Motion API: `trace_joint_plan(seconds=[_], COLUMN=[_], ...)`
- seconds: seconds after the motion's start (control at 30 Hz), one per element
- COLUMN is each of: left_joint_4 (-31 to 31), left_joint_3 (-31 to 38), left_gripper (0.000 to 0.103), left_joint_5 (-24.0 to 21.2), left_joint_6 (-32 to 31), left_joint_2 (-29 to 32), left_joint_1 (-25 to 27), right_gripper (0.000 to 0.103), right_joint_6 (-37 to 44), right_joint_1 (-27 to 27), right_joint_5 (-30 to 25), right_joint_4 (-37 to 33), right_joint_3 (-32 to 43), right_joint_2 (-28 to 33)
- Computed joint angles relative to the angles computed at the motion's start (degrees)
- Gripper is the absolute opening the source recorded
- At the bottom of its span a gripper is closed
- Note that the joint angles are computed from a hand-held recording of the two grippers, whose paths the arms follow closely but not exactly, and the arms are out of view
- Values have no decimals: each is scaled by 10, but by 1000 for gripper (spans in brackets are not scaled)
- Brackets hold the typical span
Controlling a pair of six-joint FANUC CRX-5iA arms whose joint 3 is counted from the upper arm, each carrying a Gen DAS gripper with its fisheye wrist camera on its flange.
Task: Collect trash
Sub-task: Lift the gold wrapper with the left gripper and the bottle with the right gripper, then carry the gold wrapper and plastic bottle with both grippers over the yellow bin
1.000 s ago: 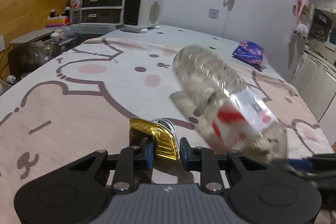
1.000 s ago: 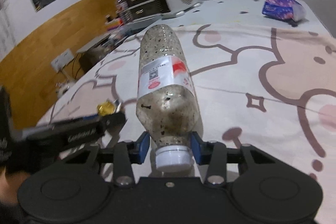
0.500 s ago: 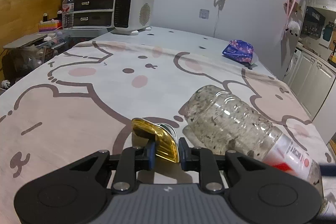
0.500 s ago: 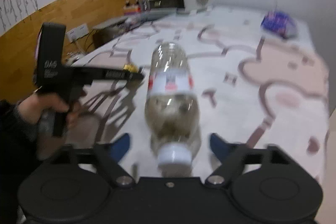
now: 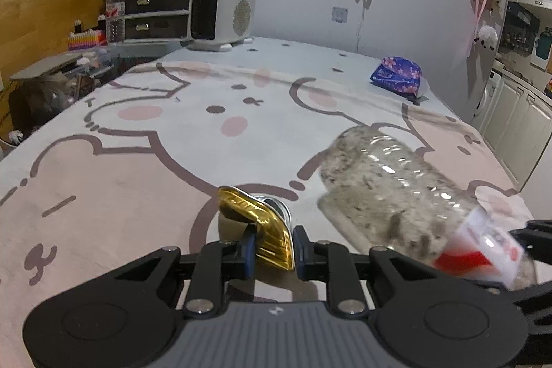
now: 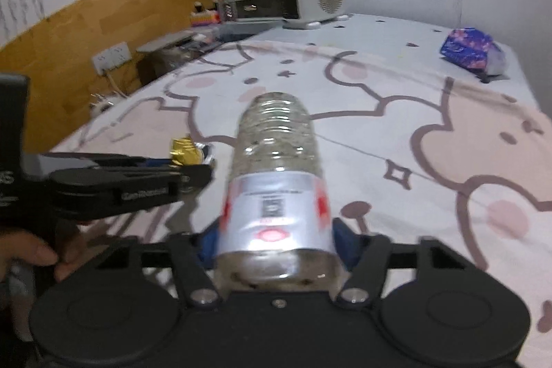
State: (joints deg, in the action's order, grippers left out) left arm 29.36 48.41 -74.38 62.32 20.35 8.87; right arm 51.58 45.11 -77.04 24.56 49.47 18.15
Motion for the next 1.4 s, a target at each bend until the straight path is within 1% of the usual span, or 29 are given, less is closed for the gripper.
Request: trace_joint_plan(seconds=[0.07, 0.17, 0.27, 0.4, 0.5, 0.63, 0.73, 0.9, 1.17, 1.33, 1.4], left_joint_4=[4, 8, 18, 8, -5, -27, -41, -40, -47, -60, -69], left_joint_3=[-13, -36, -60, -72, -100, -129, -137, -144, -139, -134, -132], left_gripper=[23, 23, 23, 23, 23, 23, 23, 23, 23, 23, 23], left_joint_5=[13, 32, 47, 51, 60, 64, 61, 64, 72, 72, 72], left_joint_6=[-2, -9, -23, -24, -26, -28, -12, 16, 17, 10, 7], left_joint_2=[-7, -22, -37, -47, -72, -101, -112, -131, -147, -147, -145], left_joint_1=[0, -2, -4, -13, -26, -51, -69, -107, -198, -254, -280], right_gripper=[62, 62, 62, 62, 62, 62, 62, 62, 62, 62, 62], right_joint_6=[6, -11, -29, -61, -83, -109, -132, -172, -223, -249, -258], right_joint_1=[7, 9, 18, 21, 21, 21, 21, 24, 31, 42, 42], right_joint_5=[21, 39, 54, 72, 82, 82, 81, 65, 25, -17, -33], right_joint_4=[18, 22, 56, 72, 88, 103, 120, 149, 201, 242, 246], right_joint_3=[-41, -84, -141, -203, -242, -288, -325, -386, -473, -520, -535], right_joint_2=[-24, -60, -101, -158, -193, -236, -269, -321, -407, -455, -472])
